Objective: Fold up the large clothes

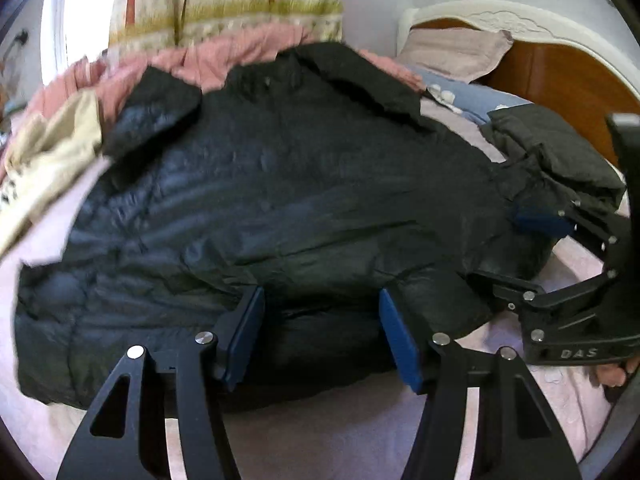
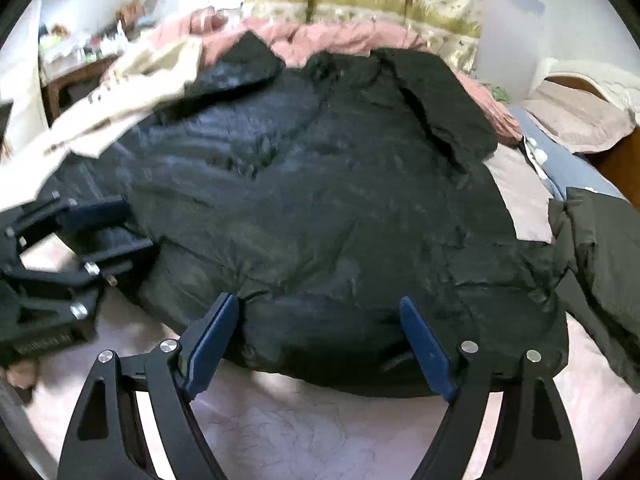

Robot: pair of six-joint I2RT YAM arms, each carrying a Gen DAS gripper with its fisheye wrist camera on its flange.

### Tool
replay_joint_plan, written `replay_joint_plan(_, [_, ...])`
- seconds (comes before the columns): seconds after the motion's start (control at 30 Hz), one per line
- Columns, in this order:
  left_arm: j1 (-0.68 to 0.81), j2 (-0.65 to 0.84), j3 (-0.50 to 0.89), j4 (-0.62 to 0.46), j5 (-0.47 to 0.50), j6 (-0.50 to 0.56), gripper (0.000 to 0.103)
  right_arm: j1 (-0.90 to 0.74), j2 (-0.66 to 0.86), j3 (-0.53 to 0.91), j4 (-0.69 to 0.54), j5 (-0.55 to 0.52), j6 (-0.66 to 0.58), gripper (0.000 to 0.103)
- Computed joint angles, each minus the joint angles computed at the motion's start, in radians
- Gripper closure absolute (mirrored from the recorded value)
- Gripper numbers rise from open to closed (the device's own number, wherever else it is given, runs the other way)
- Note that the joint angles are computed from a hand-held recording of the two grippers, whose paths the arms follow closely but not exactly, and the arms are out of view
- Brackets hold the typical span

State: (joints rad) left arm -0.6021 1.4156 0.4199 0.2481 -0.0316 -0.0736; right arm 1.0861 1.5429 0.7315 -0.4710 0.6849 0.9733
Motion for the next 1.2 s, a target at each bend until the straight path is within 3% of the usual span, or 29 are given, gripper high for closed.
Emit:
replay_joint_plan(0.13, [0.025, -0.042, -0.016, -0.042, -0.107, -0.009, 0.045, -0.035, -0.081, -0.067, -0.032, 0.013, 0.052, 0.017])
replay_joint_plan(0.2, [0.136, -0.071, -0.027, -0.054, -0.04, 0.02, 0.048, -0.038, -0.124, -0.104, -0.076, 0.033, 0.074, 0.017])
replay_joint_plan(0.27, [0.283, -0.084, -0.02, -0.085, 0.066, 0.039, 0.064, -0.049, -0.147, -0.12, -0.156, 0.058, 0.139, 0.016])
replay_joint_plan(0.37, [0.409, -0.077, -0.011, -0.096, 0.062, 0.084, 0.061, -0.114, -0.311, -0.222, -0.158, 0.015, 0.152, 0.016])
replay_joint_plan(0.47, [0.557, -0.069, 0.0, -0.124, 0.169, 0.077, 0.061, -0.176, -0.456, -0.305, -0.164, -0.017, 0.131, 0.016])
replay_joint_plan(0.53, [0.596, -0.09, -0.013, -0.122, 0.179, 0.074, 0.065, -0.186, -0.541, -0.341, -0.172, -0.037, 0.137, 0.014])
replay_joint_plan(0.57, [0.597, -0.131, -0.031, -0.128, 0.156, 0.075, 0.066, -0.154, -0.544, -0.336, -0.208, -0.008, 0.187, 0.014])
replay_joint_plan(0.67, [0.518, -0.368, -0.125, -0.148, 0.002, 0.103, 0.063, 0.094, -0.41, -0.219, -0.474, 0.178, 0.502, 0.014])
replay_joint_plan(0.73, [0.505, -0.573, -0.185, -0.221, 0.057, 0.135, 0.057, 0.266, -0.32, -0.146, -0.603, 0.264, 0.656, 0.014])
replay_joint_plan(0.8, [0.476, -0.715, -0.218, -0.311, 0.145, 0.161, 0.051, 0.338, -0.325, -0.137, -0.543, 0.284, 0.603, 0.014])
replay_joint_plan(0.87, [0.379, -0.765, -0.236, -0.356, 0.147, 0.208, 0.039, 0.336, -0.319, -0.134, -0.429, 0.269, 0.467, 0.014])
replay_joint_plan(0.93, [0.24, -0.667, -0.234, -0.332, 0.064, 0.243, 0.025, 0.296, -0.222, -0.095, -0.345, 0.228, 0.327, 0.014])
replay_joint_plan(1.0, [0.163, -0.477, -0.215, -0.274, 0.012, 0.254, 0.024, 0.265, -0.141, -0.071, -0.281, 0.179, 0.212, 0.014])
replay_joint_plan(1.03, [0.111, -0.385, -0.207, -0.232, -0.059, 0.239, 0.024, 0.256, -0.094, -0.059, -0.257, 0.155, 0.163, 0.014])
replay_joint_plan(1.1, [0.028, -0.319, -0.213, -0.158, -0.172, 0.22, 0.021, 0.263, 0.029, -0.004, -0.278, 0.156, 0.137, 0.014])
replay_joint_plan(1.2, [0.022, -0.285, -0.209, -0.104, -0.202, 0.202, 0.021, 0.257, 0.081, 0.031, -0.311, 0.179, 0.156, 0.014])
